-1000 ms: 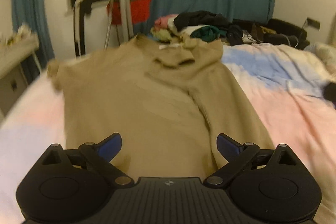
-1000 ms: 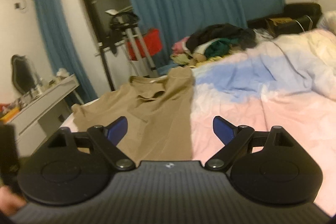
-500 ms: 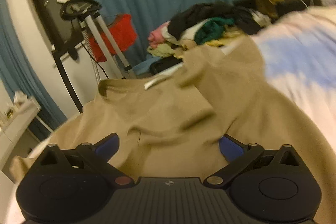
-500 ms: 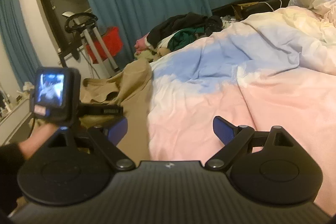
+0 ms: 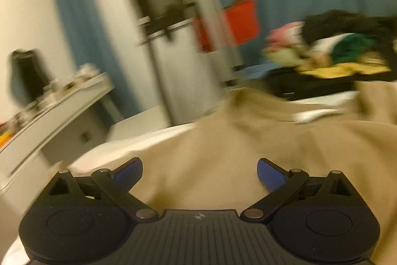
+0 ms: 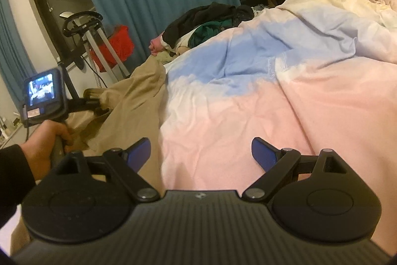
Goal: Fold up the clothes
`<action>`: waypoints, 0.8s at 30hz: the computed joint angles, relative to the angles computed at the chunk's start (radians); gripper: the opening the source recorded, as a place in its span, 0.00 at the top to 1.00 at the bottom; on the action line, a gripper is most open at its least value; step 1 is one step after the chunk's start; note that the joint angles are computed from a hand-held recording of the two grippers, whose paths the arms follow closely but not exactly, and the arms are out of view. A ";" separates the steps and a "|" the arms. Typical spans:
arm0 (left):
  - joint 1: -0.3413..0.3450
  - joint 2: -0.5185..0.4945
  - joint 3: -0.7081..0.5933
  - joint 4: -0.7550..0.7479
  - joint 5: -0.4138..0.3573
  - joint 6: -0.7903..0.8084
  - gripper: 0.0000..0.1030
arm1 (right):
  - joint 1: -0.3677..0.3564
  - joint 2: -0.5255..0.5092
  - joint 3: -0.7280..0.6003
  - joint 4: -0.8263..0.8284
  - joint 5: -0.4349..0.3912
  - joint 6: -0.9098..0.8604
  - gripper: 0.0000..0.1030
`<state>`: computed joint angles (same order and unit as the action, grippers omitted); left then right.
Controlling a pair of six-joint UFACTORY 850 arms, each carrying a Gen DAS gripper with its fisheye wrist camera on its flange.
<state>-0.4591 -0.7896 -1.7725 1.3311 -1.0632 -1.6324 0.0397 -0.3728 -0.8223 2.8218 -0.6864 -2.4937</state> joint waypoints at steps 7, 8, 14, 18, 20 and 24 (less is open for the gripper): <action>0.018 0.197 0.258 0.157 0.347 -0.341 0.03 | -0.004 0.016 0.012 0.003 -0.004 0.005 0.13; 0.021 0.219 0.290 0.206 0.421 -0.387 0.03 | -0.004 0.018 0.014 -0.001 -0.005 0.010 0.13; 0.040 0.154 0.209 0.075 0.564 -0.285 0.17 | -0.003 0.022 0.019 -0.008 0.001 0.002 0.13; 0.049 0.083 0.109 -0.063 0.547 -0.168 0.63 | -0.004 0.011 0.010 -0.003 0.012 -0.002 0.13; 0.056 0.070 0.079 -0.128 0.547 -0.112 0.96 | -0.002 0.003 0.004 0.000 0.018 -0.011 0.13; 0.057 0.088 0.083 -0.111 0.484 -0.153 0.96 | 0.001 -0.013 -0.011 -0.017 0.024 0.007 0.13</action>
<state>-0.4023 -0.7017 -1.6897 1.2204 -0.5792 -1.7852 0.0402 -0.3859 -0.8335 2.8046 -0.6626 -2.4871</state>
